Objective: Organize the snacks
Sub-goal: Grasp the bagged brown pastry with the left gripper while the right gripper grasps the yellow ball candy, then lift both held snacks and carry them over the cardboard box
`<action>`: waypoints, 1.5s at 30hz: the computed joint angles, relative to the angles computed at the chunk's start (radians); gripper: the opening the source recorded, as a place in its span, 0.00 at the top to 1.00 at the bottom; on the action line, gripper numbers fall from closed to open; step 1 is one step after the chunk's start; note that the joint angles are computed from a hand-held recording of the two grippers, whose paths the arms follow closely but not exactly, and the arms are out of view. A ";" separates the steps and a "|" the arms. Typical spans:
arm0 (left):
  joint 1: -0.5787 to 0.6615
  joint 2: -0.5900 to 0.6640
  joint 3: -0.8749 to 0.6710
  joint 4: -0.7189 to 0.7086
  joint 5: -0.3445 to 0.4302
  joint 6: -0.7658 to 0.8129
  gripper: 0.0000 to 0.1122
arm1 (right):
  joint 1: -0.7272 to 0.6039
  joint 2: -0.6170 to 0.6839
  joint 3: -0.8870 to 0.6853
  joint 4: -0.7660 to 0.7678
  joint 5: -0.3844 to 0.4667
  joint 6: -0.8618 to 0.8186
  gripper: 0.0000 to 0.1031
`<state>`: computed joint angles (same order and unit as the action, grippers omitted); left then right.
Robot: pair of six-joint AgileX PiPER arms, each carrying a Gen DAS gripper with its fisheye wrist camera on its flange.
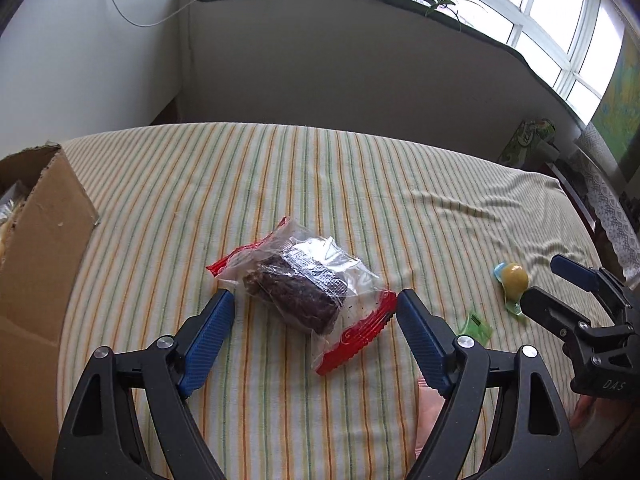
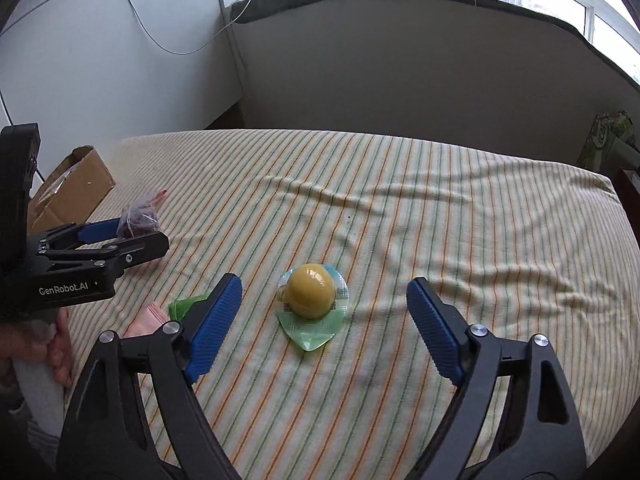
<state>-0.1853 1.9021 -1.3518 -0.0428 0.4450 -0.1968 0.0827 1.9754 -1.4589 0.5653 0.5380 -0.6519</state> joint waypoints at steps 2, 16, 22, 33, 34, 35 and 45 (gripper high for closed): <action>0.000 0.004 -0.003 -0.001 -0.002 0.001 0.26 | 0.003 0.014 -0.013 -0.014 0.014 0.013 0.30; 0.075 -0.020 0.080 -0.399 -0.109 0.369 0.60 | -0.019 0.017 0.008 0.079 0.005 -0.059 0.64; 0.091 -0.023 0.089 -0.503 -0.113 0.457 0.62 | -0.019 0.012 0.018 0.073 -0.008 -0.063 0.64; 0.124 -0.027 0.114 -0.739 -0.104 0.667 0.64 | -0.009 0.015 0.017 0.061 -0.020 -0.046 0.65; 0.125 -0.026 0.114 -0.749 -0.103 0.676 0.64 | -0.006 0.015 0.016 0.053 -0.021 -0.039 0.65; 0.127 -0.028 0.118 -0.783 -0.103 0.709 0.65 | -0.003 0.017 0.013 0.044 -0.022 -0.032 0.65; 0.117 -0.204 0.247 -1.105 -0.143 1.079 0.65 | -0.009 -0.235 0.201 0.176 -0.093 -0.154 0.67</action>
